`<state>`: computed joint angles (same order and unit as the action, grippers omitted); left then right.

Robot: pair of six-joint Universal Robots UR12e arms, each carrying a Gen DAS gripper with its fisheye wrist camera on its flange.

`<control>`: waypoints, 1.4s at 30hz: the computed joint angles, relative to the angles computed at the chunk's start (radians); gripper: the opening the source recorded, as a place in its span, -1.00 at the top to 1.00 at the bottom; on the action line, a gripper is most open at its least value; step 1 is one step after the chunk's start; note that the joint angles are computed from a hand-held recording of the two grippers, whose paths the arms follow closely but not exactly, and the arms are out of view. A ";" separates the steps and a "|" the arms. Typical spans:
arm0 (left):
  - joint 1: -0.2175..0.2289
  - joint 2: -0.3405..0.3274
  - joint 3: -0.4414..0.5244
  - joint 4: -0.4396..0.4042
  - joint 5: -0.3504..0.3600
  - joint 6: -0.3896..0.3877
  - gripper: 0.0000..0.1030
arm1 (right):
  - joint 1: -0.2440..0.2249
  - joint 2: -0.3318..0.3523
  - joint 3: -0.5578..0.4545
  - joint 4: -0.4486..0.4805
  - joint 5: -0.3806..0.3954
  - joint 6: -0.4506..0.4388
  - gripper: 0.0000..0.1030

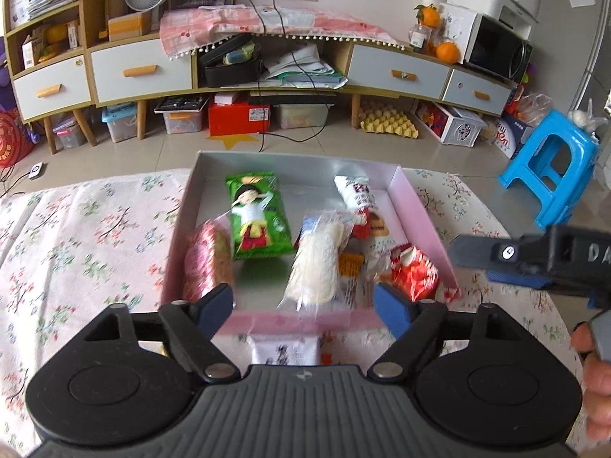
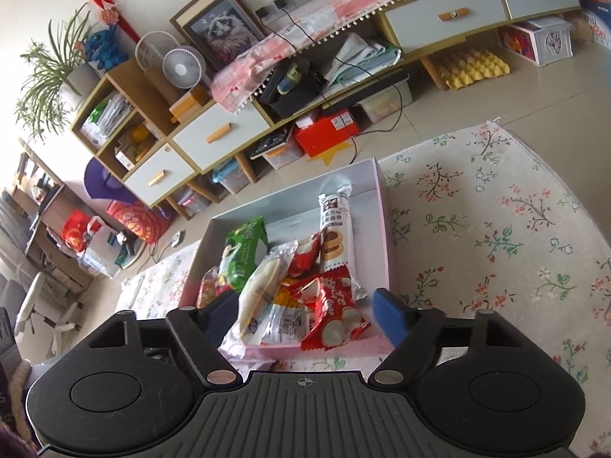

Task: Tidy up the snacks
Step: 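Move both tools back toward the gold packet and white packet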

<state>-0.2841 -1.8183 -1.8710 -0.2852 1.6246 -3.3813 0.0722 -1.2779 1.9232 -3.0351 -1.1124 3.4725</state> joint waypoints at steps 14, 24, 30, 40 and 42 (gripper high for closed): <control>-0.006 0.084 -0.092 -0.008 0.069 -0.010 -0.99 | 0.026 -0.070 0.041 0.108 -0.017 -0.056 -0.66; 0.012 0.102 -0.142 0.034 0.038 -0.046 -0.99 | 0.052 -0.067 0.054 0.118 -0.009 -0.093 -0.68; 0.035 0.106 -0.163 0.041 -0.031 -0.047 -0.54 | 0.055 -0.041 0.056 0.089 0.028 -0.071 -0.69; 0.062 0.109 -0.183 0.051 -0.108 -0.035 0.18 | 0.063 0.020 0.039 0.033 0.107 0.016 -0.64; 0.067 0.108 -0.184 0.039 -0.118 -0.037 0.24 | 0.059 0.032 0.034 0.025 0.137 0.049 -0.48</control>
